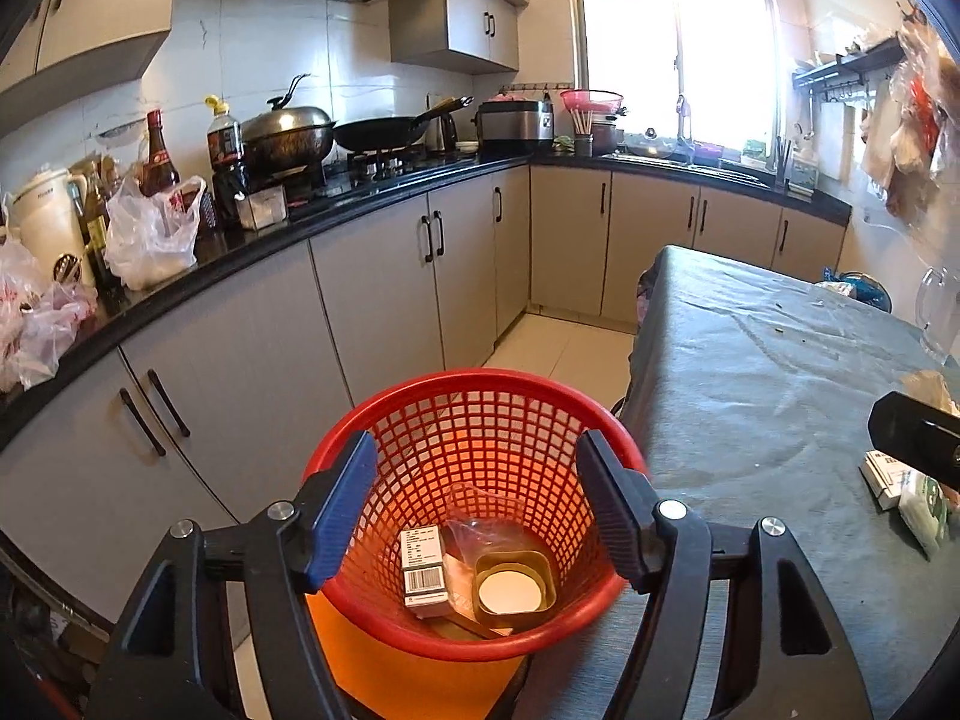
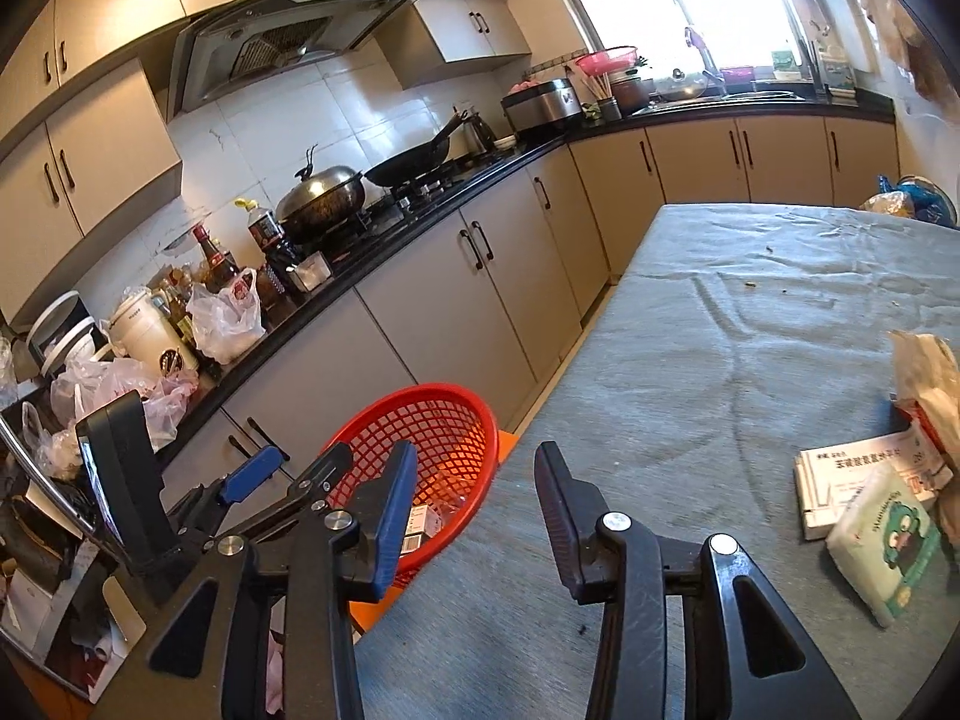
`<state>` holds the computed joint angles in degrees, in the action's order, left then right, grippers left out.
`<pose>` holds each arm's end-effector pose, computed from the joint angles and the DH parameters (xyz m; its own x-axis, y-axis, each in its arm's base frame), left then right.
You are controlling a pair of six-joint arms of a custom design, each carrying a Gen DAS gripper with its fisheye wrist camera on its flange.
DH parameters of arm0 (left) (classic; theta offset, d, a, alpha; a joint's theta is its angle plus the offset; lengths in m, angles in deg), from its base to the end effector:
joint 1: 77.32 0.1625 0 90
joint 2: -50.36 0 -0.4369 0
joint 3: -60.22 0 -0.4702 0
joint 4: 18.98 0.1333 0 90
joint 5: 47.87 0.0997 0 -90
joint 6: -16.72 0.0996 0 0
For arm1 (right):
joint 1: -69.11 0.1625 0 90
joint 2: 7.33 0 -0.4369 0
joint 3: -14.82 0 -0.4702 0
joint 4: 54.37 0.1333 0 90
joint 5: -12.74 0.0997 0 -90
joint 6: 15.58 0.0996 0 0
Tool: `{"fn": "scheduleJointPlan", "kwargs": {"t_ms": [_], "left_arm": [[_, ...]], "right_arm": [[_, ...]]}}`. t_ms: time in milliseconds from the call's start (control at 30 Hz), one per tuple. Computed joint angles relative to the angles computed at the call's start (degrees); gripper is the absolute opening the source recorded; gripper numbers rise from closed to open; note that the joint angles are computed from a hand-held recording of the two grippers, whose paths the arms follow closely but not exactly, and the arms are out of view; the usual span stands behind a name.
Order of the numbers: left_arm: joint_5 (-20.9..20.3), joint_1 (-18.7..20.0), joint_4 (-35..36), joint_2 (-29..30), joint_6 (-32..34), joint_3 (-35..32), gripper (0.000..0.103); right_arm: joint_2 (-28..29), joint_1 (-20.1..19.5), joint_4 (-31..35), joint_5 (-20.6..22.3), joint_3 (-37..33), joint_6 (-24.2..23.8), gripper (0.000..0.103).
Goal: Collect trash
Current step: 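Lift both tools out of the basket and swing back toward the table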
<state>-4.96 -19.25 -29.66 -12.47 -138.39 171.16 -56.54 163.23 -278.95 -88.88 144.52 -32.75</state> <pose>-0.0929 -0.5391 0.0808 -0.6679 0.0960 -0.7380 0.6643 0.5241 -0.5330 0.1489 -0.4912 0.0531 -0.9322 -0.0845 0.3520 -0.3321 0.5862 -0.7390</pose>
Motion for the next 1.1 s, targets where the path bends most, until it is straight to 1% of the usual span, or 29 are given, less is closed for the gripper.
{"fn": "scheduleJointPlan", "kwargs": {"t_ms": [267, 600, 900, 1100], "left_arm": [[-2.2, -3.6, -2.1, 0.4, 1.6, 1.8, 0.071], [-4.5, -8.1, -4.0, 1.3, 3.5, 3.6, 0.073], [-6.2, -12.4, -5.2, 3.9, 4.9, 4.4, 0.075], [-6.4, -14.7, -3.5, 7.0, 3.9, 3.4, 0.076]], "right_arm": [[-2.6, -1.7, -3.2, 1.8, 3.7, 0.3, 0.047], [-6.3, -5.1, -7.5, 4.9, 8.5, 1.0, 0.048], [-9.7, -9.1, -11.5, 8.2, 13.1, 1.5, 0.05], [-12.7, -13.1, -14.3, 10.6, 16.5, 1.9, 0.05]]}}
